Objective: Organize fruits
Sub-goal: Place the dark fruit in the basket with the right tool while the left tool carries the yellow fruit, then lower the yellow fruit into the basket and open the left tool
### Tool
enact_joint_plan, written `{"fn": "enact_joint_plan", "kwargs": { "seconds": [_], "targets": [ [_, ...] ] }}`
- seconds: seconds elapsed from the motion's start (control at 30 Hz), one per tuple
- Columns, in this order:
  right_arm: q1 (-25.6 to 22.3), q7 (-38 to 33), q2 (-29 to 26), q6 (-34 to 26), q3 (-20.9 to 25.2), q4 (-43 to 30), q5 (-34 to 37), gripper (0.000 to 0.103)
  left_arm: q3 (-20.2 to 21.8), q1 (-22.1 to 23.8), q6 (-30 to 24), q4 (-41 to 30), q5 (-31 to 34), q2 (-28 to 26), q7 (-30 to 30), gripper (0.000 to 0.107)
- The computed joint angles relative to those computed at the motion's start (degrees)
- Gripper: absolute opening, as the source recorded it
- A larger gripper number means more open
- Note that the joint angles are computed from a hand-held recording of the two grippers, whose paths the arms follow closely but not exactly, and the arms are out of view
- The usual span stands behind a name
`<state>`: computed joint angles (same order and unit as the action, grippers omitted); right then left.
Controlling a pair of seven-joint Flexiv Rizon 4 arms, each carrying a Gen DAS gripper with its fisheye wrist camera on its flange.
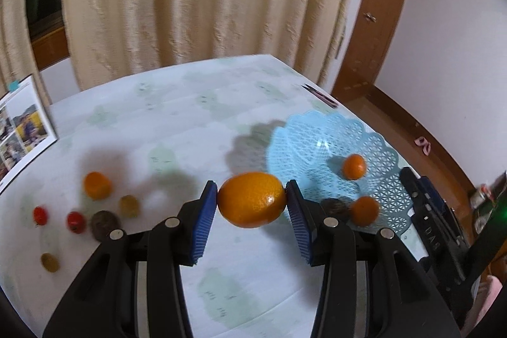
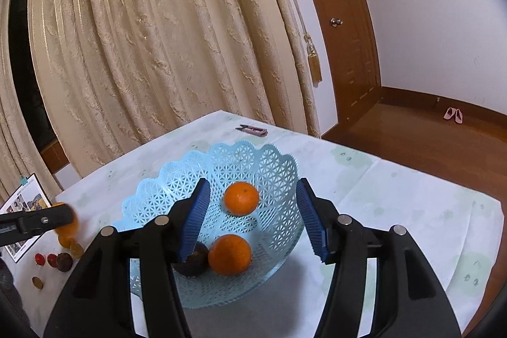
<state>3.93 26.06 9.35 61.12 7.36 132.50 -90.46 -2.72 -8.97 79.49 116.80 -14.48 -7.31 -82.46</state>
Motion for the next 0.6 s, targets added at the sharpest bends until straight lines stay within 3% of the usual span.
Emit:
{"fn": "enact_joint_plan", "kwargs": {
  "seconds": [0.37, 0.47, 0.6],
  "targets": [
    [-0.3, 1.2, -0.1, 0.9, -0.2, -0.1, 0.6, 0.058, -1.6, -2.0, -2.4, -5.9, 1.2, -5.5, 0.3, 0.047],
    [-0.4, 1.4, -0.3, 1.1, -0.2, -0.2, 0.1, 0.059, -0.9, -2.3, -1.5, -5.9, 1.7, -5.5, -1.1, 0.067],
    [-0.4, 2.0, -0.2, 1.1, -0.3, -0.2, -0.5, 0.061, 0.4, -2.1, -1.3, -5.9, 2.9, -5.0, -3.9, 0.072]
  ]
}}
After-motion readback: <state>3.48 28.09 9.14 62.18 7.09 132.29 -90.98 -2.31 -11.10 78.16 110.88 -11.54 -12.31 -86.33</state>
